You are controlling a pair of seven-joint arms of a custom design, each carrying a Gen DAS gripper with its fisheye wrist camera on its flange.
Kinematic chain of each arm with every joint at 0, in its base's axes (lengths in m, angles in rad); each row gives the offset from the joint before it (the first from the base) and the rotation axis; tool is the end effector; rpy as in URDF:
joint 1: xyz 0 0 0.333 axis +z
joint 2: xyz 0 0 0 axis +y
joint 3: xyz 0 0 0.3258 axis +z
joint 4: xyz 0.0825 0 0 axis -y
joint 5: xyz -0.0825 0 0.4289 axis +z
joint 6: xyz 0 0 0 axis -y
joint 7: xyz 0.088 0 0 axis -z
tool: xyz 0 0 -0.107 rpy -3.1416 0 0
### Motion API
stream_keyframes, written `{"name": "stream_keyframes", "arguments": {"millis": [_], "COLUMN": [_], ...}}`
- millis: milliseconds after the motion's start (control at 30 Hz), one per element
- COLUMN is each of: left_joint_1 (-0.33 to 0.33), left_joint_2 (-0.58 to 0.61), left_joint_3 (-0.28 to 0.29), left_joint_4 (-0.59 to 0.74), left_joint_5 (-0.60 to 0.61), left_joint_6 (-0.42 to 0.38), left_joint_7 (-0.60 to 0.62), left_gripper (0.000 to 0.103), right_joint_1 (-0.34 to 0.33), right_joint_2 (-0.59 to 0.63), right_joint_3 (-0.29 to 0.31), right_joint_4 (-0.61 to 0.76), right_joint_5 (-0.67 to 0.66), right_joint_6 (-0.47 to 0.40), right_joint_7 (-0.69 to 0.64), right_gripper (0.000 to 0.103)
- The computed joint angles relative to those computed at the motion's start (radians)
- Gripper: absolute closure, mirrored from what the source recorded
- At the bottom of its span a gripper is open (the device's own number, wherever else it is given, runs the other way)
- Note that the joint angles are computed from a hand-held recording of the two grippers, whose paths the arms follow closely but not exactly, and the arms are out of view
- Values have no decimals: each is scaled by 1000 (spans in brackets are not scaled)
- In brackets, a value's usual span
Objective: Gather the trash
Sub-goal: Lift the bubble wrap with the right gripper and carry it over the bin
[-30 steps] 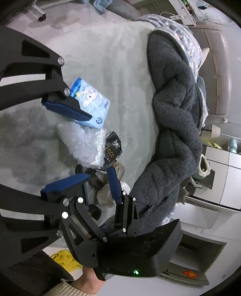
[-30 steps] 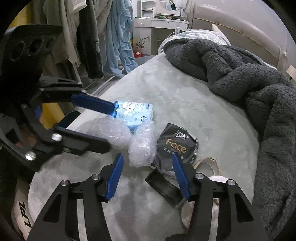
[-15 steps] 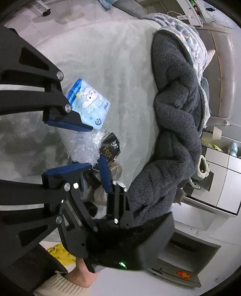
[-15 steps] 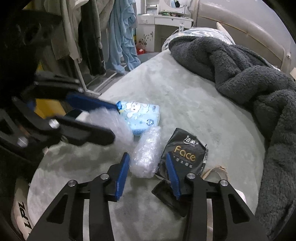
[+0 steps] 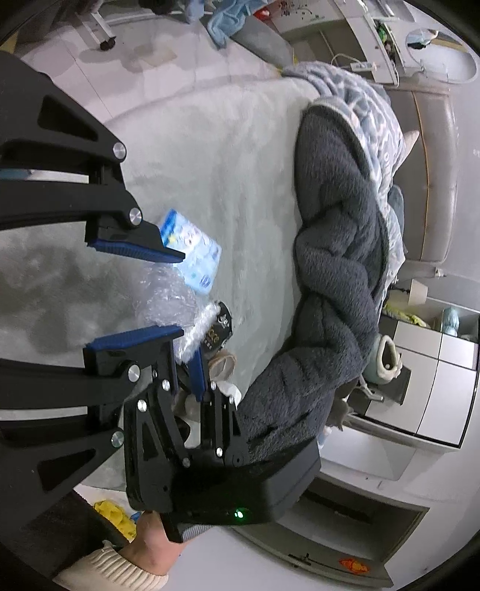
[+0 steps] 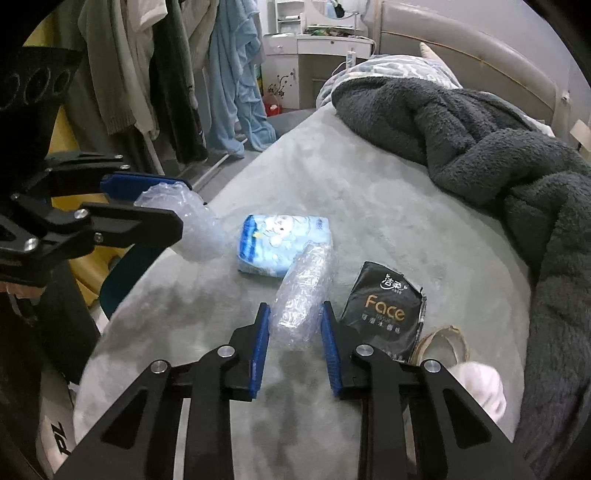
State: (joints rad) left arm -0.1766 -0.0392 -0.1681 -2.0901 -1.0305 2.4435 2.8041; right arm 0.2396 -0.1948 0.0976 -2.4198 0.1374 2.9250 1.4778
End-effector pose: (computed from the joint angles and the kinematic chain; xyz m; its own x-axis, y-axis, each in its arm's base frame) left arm 0.5742 -0.2083 0.4719 -0.8118 -0.5496 0.1973 -0.4944 0.4671 -0.7330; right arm 0.5162 0.1731 0.4471 0.3171 -0.9479 -0.0302 -0.7313 -0.2241 -0.6442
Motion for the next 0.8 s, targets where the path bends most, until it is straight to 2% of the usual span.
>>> {"name": "stream_keyframes", "arguments": {"millis": [233, 467, 800], "left_joint_1": [5, 0, 12], "left_joint_2": [-45, -77, -94], "left_joint_3": [21, 38, 74], "left_joint_4": [-38, -82, -137], "left_joint_5": [-14, 18, 116], "left_joint_6": [20, 108, 192], "left_joint_7": [-2, -40, -146], "left_gripper": [66, 66, 66], "right_joint_1": [-71, -125, -89], "right_joint_2": [-54, -58, -28], "right_joint_3": [83, 161, 179], "right_joint_4": [-37, -23, 14], "right_joint_5": [-118, -243, -294], "right_joint_6": [25, 46, 75], "right_joint_7": [240, 467, 604], "right_gripper": [75, 75, 75]}}
